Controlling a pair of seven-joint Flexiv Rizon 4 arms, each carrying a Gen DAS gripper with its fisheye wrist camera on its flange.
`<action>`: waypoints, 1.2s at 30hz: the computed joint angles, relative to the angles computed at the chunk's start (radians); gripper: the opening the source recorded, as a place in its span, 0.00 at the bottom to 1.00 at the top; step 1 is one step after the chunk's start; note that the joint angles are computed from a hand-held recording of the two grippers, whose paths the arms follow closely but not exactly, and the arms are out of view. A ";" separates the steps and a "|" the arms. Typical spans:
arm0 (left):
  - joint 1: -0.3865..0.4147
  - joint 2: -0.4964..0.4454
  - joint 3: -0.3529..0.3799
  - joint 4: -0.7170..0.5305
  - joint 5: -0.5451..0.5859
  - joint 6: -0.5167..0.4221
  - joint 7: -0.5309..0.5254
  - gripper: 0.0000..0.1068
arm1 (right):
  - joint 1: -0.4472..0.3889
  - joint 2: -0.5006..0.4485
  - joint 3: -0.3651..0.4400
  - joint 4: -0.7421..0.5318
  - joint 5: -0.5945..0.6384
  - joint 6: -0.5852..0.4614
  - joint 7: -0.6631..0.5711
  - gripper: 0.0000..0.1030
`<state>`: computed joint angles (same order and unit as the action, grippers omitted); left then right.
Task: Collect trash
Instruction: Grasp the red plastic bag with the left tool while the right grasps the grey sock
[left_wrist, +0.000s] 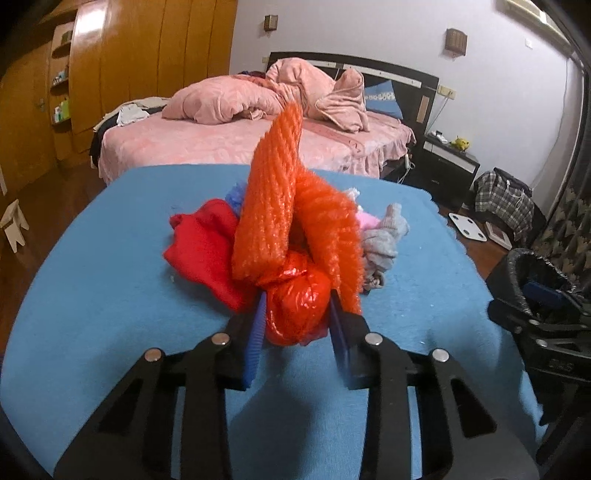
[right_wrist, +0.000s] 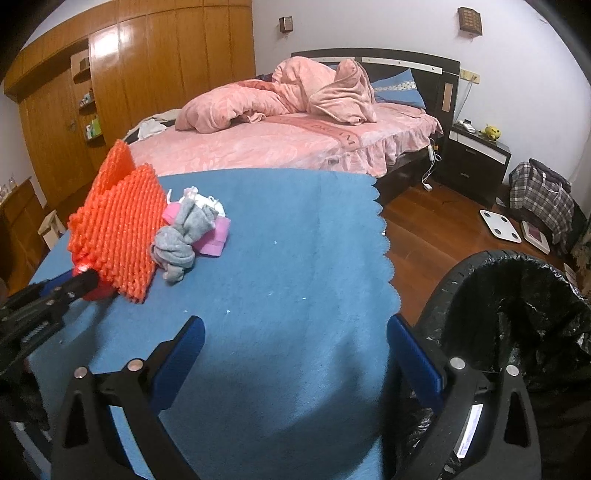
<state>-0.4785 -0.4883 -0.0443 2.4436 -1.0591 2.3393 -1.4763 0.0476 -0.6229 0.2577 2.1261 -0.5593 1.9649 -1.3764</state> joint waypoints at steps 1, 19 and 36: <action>-0.013 0.008 -0.001 0.009 -0.014 0.009 0.008 0.30 | -0.001 0.000 0.001 -0.001 -0.001 0.000 0.000 0.94; 0.012 0.028 -0.016 0.057 -0.008 -0.071 -0.019 0.31 | 0.025 -0.008 0.001 0.003 0.013 -0.003 -0.015 0.94; 0.034 0.047 -0.003 0.088 -0.085 0.048 -0.028 0.29 | 0.132 -0.070 0.027 -0.124 0.010 -0.036 0.022 0.82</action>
